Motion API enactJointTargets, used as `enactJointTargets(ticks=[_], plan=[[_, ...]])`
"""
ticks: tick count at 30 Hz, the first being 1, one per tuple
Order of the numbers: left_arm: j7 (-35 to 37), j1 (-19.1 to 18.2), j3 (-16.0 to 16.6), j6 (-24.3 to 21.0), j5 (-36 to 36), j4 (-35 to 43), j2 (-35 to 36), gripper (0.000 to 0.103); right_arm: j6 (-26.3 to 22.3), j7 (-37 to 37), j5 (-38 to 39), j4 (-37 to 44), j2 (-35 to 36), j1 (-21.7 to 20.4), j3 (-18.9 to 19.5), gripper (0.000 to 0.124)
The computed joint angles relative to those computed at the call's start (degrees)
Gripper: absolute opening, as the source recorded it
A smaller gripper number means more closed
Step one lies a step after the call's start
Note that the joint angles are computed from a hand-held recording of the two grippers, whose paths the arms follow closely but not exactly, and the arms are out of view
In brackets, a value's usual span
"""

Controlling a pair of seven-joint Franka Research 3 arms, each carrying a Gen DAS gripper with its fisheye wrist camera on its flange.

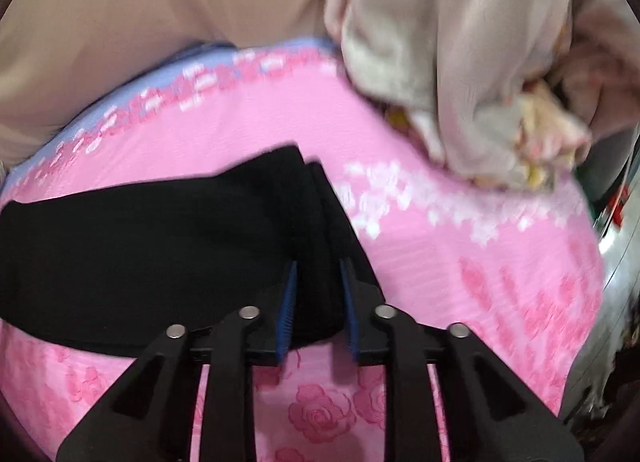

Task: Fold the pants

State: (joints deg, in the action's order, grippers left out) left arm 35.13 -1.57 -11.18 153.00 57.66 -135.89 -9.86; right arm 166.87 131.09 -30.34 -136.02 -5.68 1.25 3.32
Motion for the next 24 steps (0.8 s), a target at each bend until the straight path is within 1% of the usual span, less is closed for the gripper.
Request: enactJointTargets(ticks=[1,2,3,5,7,10,12,13,15,16,17,18,20,22,23,24], plan=[[0.53,-0.2,-0.06,-0.05,-0.28,-0.06,-0.04,0.087,-0.75,1.93,-2.33,-0.01,-0.64,-0.33,0.58,0.027],[0.55,-0.26,-0.14,-0.13,-0.25,-0.06,-0.06,0.087,-0.9,5.4,-5.89,-0.39,-1.85,-1.7,1.87,0.027],[0.58,-0.3,-0.13,0.04,-0.29,-0.14,-0.1,0.087,0.19,5.24,-5.43,-1.09,-2.68,-1.14,1.16,0.027],[0.69,-0.44,-0.13,0.02,-0.89,-0.01,0.18,0.087,0.68,-0.75,1.41,-1.58,-2.87,0.47,-0.17,0.027],[1.0,-0.59,-0.12,-0.03,-1.39,0.2,0.59,0.087,-0.59,-4.44,5.09,-1.07,-2.04,0.89,-0.14,0.027],[1.04,-0.79,-0.16,-0.21,-1.32,0.27,0.75,0.087,-1.35,-5.66,5.88,-0.98,-1.08,0.84,0.4,0.026],[0.98,-0.82,-0.12,-0.08,-1.21,0.15,0.66,0.087,0.08,-4.66,5.44,-1.62,-1.11,0.36,0.46,0.026],[0.92,-0.83,-0.12,-0.08,-1.22,0.17,0.68,0.087,0.51,-3.0,4.14,-1.75,-1.27,-0.31,0.77,0.026],[0.88,-0.83,-0.09,0.03,-1.1,0.06,0.57,0.087,0.93,-6.04,8.05,-1.95,-1.32,0.63,-0.11,0.027],[0.82,-0.83,-0.13,0.04,-0.96,0.04,0.53,0.087,0.81,-6.93,8.6,-1.87,-1.22,0.7,-0.03,0.027],[0.83,-0.85,-0.15,0.08,-0.93,0.07,0.57,0.087,0.38,-7.81,9.12,-1.66,-1.04,0.84,0.06,0.024],[0.89,-0.88,-0.16,0.09,-0.98,0.16,0.67,0.087,-0.22,-7.48,8.28,-1.35,-0.94,0.62,0.49,0.015],[1.14,-1.04,-0.22,-0.18,-1.31,0.39,0.92,0.087,-0.98,-7.78,8.0,-0.92,-1.65,0.87,0.83,0.008],[0.88,-1.12,-0.27,-0.08,-0.99,0.32,0.69,0.087,-2.36,-1.21,-0.53,-0.19,-3.97,-1.89,3.18,0.007],[1.01,-1.12,-0.2,0.08,-1.04,0.32,0.6,0.087,-2.41,-0.12,-1.54,-0.07,-4.68,-2.43,3.21,0.007],[0.86,-1.08,-0.18,0.24,-1.03,0.29,0.52,0.087,-2.28,-0.71,-0.28,0.02,-4.81,-2.39,2.48,0.007]])
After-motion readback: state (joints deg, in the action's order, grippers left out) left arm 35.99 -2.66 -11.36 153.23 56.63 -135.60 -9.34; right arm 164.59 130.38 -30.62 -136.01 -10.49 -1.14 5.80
